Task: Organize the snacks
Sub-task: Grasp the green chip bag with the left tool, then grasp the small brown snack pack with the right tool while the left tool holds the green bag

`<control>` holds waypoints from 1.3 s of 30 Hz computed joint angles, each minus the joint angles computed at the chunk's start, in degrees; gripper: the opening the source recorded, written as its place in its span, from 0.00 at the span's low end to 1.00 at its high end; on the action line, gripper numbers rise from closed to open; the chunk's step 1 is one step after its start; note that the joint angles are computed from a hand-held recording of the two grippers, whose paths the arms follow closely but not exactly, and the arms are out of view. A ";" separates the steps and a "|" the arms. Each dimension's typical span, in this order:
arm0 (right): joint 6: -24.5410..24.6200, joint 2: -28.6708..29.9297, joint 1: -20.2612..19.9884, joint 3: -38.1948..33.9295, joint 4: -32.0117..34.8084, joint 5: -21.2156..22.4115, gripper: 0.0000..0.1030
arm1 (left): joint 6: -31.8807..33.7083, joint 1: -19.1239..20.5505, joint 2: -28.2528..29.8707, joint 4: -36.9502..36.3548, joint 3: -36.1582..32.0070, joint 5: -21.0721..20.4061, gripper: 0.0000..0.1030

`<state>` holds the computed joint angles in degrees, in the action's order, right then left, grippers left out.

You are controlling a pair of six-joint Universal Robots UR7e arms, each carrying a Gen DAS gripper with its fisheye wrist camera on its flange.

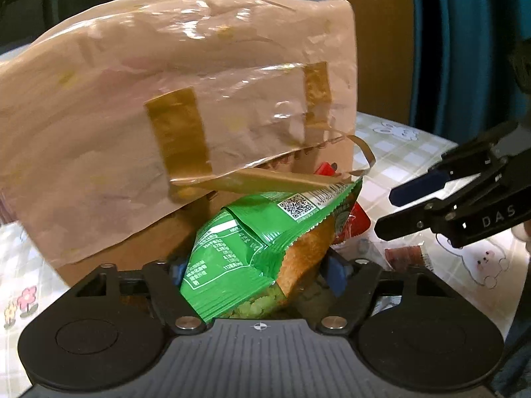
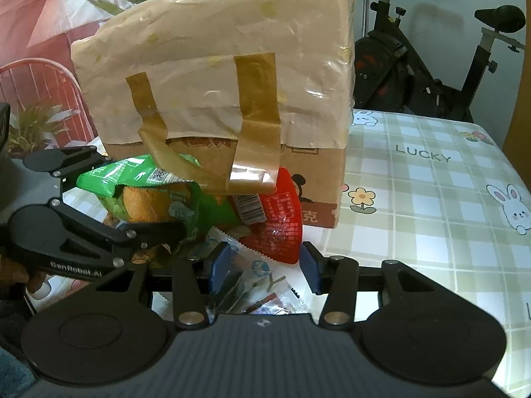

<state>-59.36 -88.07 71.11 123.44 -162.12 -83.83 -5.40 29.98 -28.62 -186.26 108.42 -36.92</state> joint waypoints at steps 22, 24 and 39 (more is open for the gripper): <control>-2.26 2.84 4.68 -0.94 7.09 -0.20 0.48 | -37.55 -8.50 -15.78 8.37 18.19 15.42 0.74; -2.53 4.19 5.99 -1.36 7.60 -0.55 0.48 | -40.19 -8.24 -16.83 11.20 18.32 17.28 0.74; -4.86 17.76 15.26 -2.30 3.09 -6.05 0.46 | -76.44 -9.84 -26.46 44.56 21.67 24.08 0.74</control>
